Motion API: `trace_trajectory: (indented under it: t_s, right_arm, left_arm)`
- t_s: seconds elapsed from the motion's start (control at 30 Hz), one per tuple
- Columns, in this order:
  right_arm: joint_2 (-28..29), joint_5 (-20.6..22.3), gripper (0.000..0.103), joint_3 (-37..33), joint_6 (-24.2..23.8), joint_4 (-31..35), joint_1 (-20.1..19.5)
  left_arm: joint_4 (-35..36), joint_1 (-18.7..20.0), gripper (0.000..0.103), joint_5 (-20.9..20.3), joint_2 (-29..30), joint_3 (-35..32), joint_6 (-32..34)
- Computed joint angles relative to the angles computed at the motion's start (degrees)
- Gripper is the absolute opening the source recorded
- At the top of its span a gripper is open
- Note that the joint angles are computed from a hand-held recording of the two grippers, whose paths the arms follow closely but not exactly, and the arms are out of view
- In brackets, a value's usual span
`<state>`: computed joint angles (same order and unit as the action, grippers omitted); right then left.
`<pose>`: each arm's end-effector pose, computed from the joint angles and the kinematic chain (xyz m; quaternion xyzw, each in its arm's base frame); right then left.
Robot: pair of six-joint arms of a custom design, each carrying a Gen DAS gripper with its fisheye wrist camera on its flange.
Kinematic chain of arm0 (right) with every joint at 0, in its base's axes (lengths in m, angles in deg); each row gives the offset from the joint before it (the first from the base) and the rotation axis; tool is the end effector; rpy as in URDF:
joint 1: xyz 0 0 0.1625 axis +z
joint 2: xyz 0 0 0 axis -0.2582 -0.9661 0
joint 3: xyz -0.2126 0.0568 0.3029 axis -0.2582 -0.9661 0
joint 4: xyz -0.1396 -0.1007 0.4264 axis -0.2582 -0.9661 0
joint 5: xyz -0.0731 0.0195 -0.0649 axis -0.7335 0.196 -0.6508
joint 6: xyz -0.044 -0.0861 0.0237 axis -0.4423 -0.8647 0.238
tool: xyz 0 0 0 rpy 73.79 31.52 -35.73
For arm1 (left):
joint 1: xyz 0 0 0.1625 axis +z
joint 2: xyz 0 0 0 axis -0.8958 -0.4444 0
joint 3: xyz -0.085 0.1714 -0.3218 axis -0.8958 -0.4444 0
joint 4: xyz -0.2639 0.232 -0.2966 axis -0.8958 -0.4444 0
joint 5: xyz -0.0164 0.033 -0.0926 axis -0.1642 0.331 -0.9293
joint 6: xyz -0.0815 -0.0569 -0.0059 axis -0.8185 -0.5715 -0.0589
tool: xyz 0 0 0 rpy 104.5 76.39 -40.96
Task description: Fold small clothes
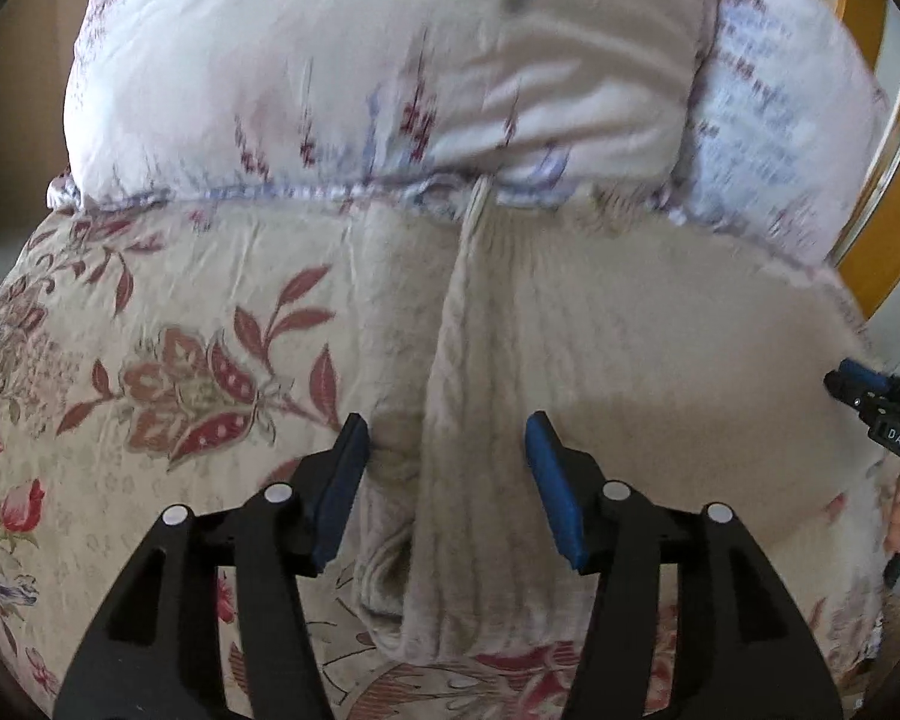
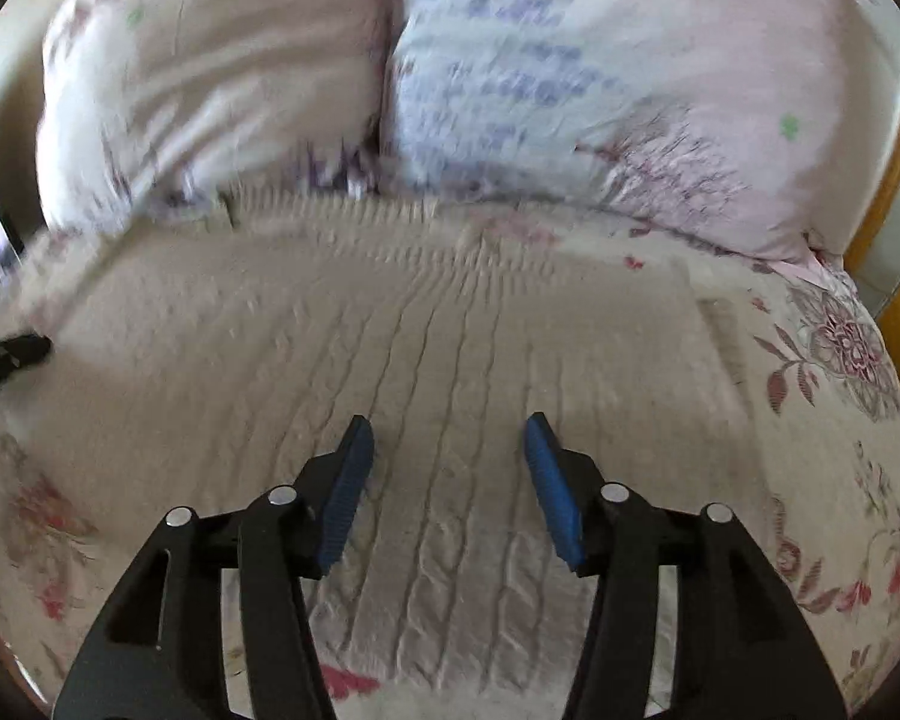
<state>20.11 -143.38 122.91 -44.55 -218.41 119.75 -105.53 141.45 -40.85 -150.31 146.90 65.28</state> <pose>0.2289 -0.5691 -0.0449 0.2570 -0.8774 0.2467 0.3213 0.0958 -0.4919 0.2671 0.0522 0.8878 -0.3324 0.3140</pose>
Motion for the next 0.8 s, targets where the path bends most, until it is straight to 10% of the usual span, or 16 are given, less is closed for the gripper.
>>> trace_trajectory:
  t_s: [0.57, 0.8]
  right_arm:
    - [1.04, 3.48, 0.062, -0.12, 2.11, -0.95, 0.03]
    - [0.49, 5.36, 0.063, 0.57, 2.37, -1.09, -0.66]
  left_arm:
    - [9.15, 10.92, 0.063, -23.87, 1.78, -11.46, -16.63]
    - [7.60, 11.19, 0.063, -25.91, 4.16, -12.80, -17.79]
